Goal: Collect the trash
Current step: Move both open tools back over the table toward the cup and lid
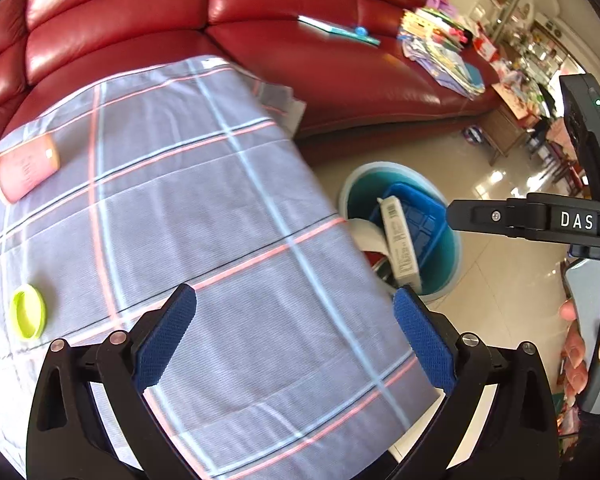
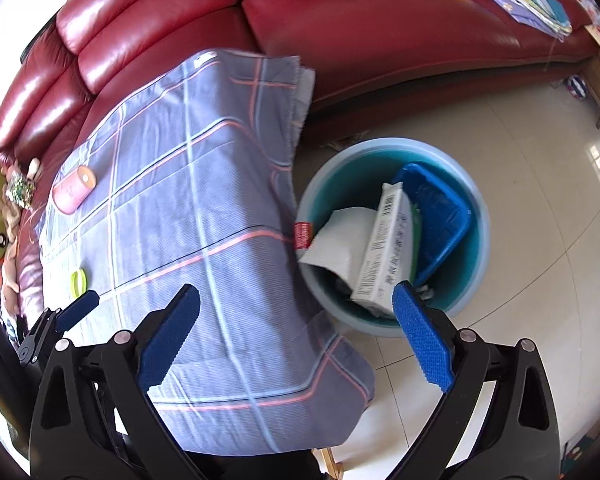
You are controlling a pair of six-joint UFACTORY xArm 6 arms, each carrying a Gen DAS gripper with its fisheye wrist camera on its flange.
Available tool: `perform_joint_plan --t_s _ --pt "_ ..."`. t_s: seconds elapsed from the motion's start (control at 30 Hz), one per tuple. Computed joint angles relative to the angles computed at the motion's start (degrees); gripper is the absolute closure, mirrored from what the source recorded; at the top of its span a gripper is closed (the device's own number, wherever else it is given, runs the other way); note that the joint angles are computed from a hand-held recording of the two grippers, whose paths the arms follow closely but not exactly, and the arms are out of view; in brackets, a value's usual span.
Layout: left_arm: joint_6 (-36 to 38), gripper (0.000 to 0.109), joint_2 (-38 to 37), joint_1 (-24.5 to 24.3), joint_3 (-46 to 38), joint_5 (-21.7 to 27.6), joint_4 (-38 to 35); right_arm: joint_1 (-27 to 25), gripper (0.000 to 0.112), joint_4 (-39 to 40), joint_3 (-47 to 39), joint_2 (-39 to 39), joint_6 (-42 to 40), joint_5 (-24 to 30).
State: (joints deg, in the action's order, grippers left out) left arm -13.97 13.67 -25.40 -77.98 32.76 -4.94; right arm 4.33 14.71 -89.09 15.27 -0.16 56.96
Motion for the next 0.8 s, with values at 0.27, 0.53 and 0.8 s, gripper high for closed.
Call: perform_joint_plan --t_s 0.27,0.53,0.8 --pt "-2.88 0.010 -10.20 6.53 13.56 -2.71 3.08 6.75 0.019 -1.74 -2.32 1.53 1.86 0.76" --pt "-1.82 0.010 -14.96 16.23 22.72 -5.07 3.45 13.46 0.019 -2.24 -9.53 8.00 3.97 4.11" --pt "5.20 0.010 -13.46 22.13 24.29 -6.17 -2.51 17.98 0.019 -1.86 -17.68 15.24 5.39 6.53"
